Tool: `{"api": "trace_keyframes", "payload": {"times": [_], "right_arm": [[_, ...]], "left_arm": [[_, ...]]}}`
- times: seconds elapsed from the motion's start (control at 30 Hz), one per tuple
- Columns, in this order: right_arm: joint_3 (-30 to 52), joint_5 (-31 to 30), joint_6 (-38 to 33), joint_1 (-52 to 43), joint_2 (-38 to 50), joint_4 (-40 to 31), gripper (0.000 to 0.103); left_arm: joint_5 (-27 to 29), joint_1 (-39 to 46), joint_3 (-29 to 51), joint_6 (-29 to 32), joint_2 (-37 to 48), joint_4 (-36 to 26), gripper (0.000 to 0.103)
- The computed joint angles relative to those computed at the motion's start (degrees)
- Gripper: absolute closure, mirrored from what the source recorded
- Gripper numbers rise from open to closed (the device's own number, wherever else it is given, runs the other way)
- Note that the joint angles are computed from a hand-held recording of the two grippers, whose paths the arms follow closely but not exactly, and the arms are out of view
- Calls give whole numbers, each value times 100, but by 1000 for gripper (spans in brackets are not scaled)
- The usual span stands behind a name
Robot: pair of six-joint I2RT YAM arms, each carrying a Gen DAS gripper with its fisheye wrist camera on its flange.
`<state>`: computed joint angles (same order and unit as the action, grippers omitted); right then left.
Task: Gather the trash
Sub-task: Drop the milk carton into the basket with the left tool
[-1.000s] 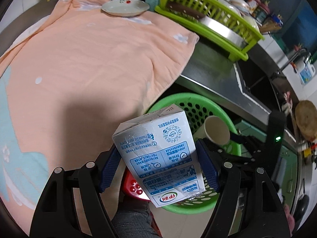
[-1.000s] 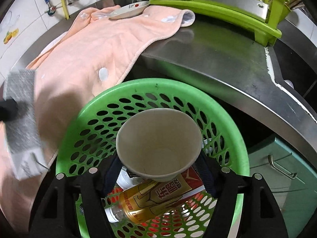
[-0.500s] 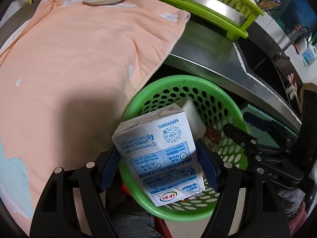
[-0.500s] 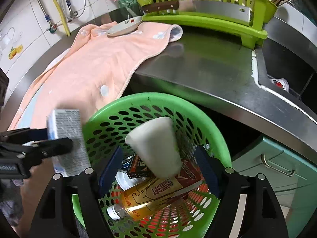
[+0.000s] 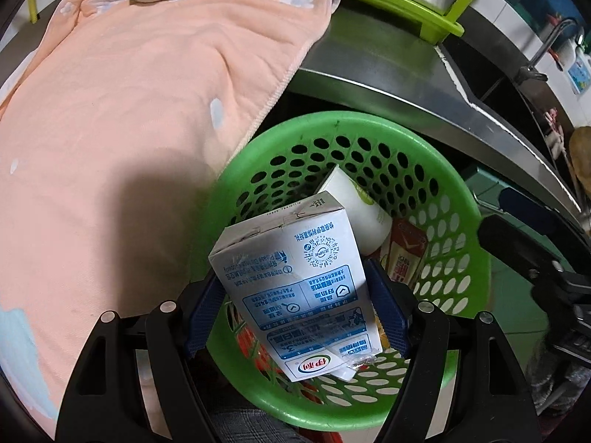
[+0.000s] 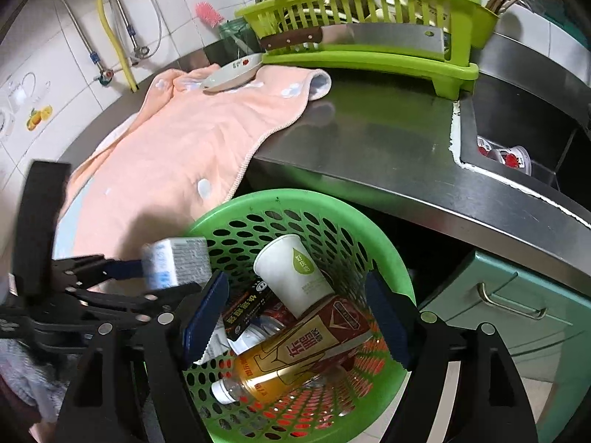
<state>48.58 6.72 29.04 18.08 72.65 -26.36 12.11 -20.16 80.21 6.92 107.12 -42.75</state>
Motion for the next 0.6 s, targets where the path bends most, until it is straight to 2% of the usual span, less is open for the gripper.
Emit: {"api": "trace_keyframes", "payload": {"times": [0.17,0.6], "right_arm": [[-132,-114,130,-9,-113,110,29],[-113,205,231,204,-213,-81,27]], "left_arm": [[-1,16,-3,6,46,16,29],[2,28,-130,-29,-127,84,29]]}}
